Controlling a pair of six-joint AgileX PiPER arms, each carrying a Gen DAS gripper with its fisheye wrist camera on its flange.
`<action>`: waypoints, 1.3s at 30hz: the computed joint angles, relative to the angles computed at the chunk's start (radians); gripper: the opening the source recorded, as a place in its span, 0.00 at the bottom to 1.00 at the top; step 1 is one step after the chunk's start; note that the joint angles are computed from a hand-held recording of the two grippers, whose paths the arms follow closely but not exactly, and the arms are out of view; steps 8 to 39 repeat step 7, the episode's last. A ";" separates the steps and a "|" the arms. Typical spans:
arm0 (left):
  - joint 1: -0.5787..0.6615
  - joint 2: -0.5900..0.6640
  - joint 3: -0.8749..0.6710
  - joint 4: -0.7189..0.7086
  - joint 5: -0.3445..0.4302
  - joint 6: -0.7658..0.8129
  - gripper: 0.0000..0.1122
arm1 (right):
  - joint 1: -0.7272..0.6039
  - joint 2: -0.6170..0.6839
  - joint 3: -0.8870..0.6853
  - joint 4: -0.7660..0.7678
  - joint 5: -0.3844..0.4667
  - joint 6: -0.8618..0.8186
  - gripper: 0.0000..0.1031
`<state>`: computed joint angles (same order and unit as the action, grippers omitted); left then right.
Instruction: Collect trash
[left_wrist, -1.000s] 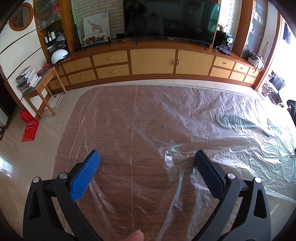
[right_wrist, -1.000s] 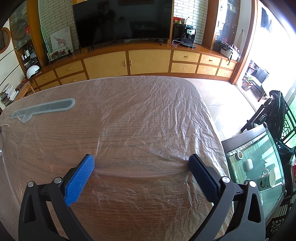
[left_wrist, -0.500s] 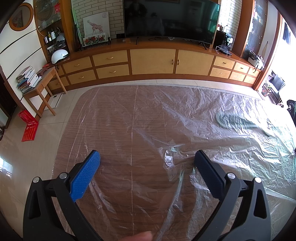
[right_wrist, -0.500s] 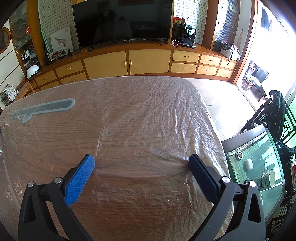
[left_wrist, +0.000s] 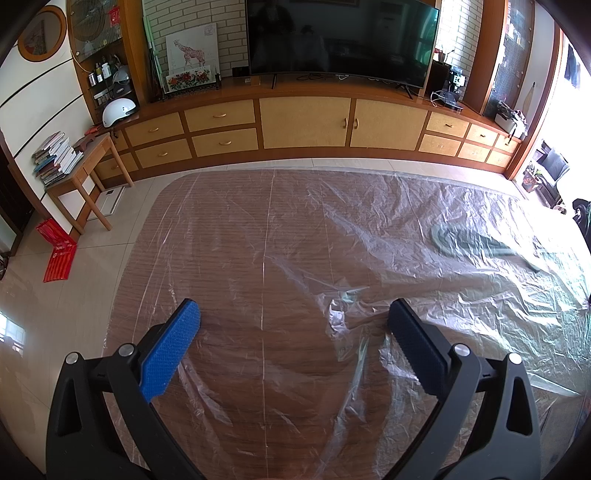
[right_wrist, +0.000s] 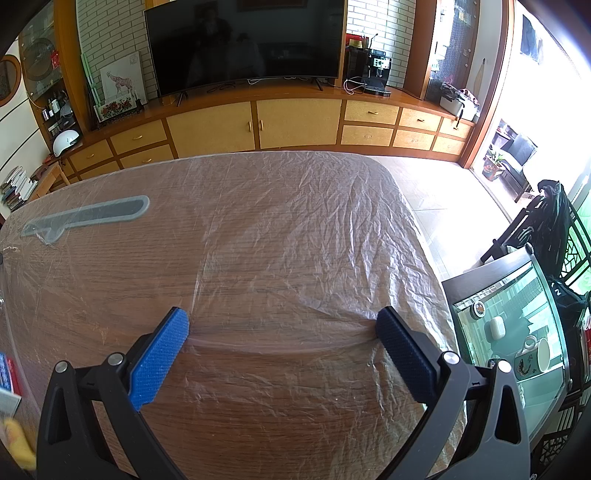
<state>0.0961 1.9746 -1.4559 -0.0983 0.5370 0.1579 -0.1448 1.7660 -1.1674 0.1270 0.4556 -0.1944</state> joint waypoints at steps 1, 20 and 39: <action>-0.001 -0.001 0.001 0.001 0.000 -0.002 0.90 | 0.001 0.001 -0.001 0.000 -0.001 0.001 0.96; 0.001 0.001 -0.003 0.000 0.002 0.001 0.90 | 0.001 0.001 -0.001 -0.002 -0.001 0.002 0.96; 0.001 0.001 -0.003 0.000 0.002 0.001 0.90 | 0.001 0.001 -0.001 -0.002 -0.001 0.002 0.96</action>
